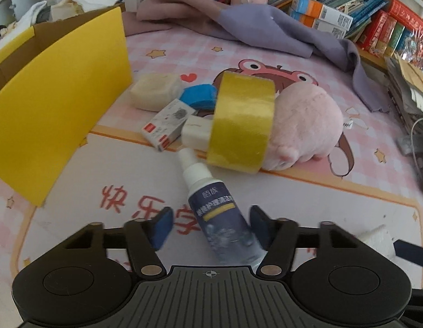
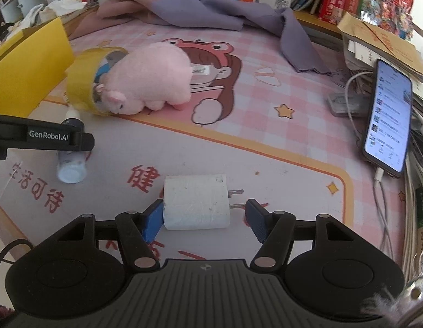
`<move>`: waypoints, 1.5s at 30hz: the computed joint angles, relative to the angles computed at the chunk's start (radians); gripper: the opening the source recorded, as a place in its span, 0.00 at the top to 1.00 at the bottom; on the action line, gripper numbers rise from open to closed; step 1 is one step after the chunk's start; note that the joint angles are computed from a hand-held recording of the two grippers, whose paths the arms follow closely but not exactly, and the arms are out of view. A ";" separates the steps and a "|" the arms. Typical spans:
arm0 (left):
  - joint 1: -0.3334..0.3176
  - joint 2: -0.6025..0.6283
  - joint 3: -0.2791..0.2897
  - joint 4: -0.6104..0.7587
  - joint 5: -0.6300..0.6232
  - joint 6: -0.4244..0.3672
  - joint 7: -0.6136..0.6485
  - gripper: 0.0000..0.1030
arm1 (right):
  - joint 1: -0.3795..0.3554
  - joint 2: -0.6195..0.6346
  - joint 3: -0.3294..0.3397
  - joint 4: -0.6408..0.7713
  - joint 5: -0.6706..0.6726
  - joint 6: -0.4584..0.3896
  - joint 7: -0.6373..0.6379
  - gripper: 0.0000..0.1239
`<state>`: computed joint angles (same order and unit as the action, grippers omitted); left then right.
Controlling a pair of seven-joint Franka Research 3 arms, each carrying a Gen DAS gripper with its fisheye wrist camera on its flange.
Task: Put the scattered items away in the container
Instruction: 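Grasp the blue-labelled spray bottle with the left tool, then carry the spray bottle and charger toward the yellow box with both tools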
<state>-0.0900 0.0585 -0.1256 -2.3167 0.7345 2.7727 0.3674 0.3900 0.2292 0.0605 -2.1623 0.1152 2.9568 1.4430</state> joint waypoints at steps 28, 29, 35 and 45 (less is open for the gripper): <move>0.076 -0.148 0.003 -0.182 -0.272 0.200 0.273 0.70 | -0.007 0.024 0.026 0.024 -0.010 0.003 0.024 0.49; 0.074 -0.155 0.002 -0.186 -0.290 0.204 0.287 0.70 | -0.011 0.020 0.034 0.021 0.007 0.009 0.009 0.49; 0.086 -0.190 -0.020 -0.212 -0.286 0.225 0.301 0.70 | -0.037 -0.001 0.081 0.002 0.124 0.037 -0.087 0.49; -0.007 -0.285 0.050 -0.289 -0.552 0.252 0.495 0.70 | -0.023 -0.068 0.098 -0.063 0.232 0.121 -0.164 0.49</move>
<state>-0.0970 -0.2267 -0.0760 -2.6060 0.1820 3.0251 0.8621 0.3668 0.1611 0.1589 -2.2250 0.3476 3.0774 1.2795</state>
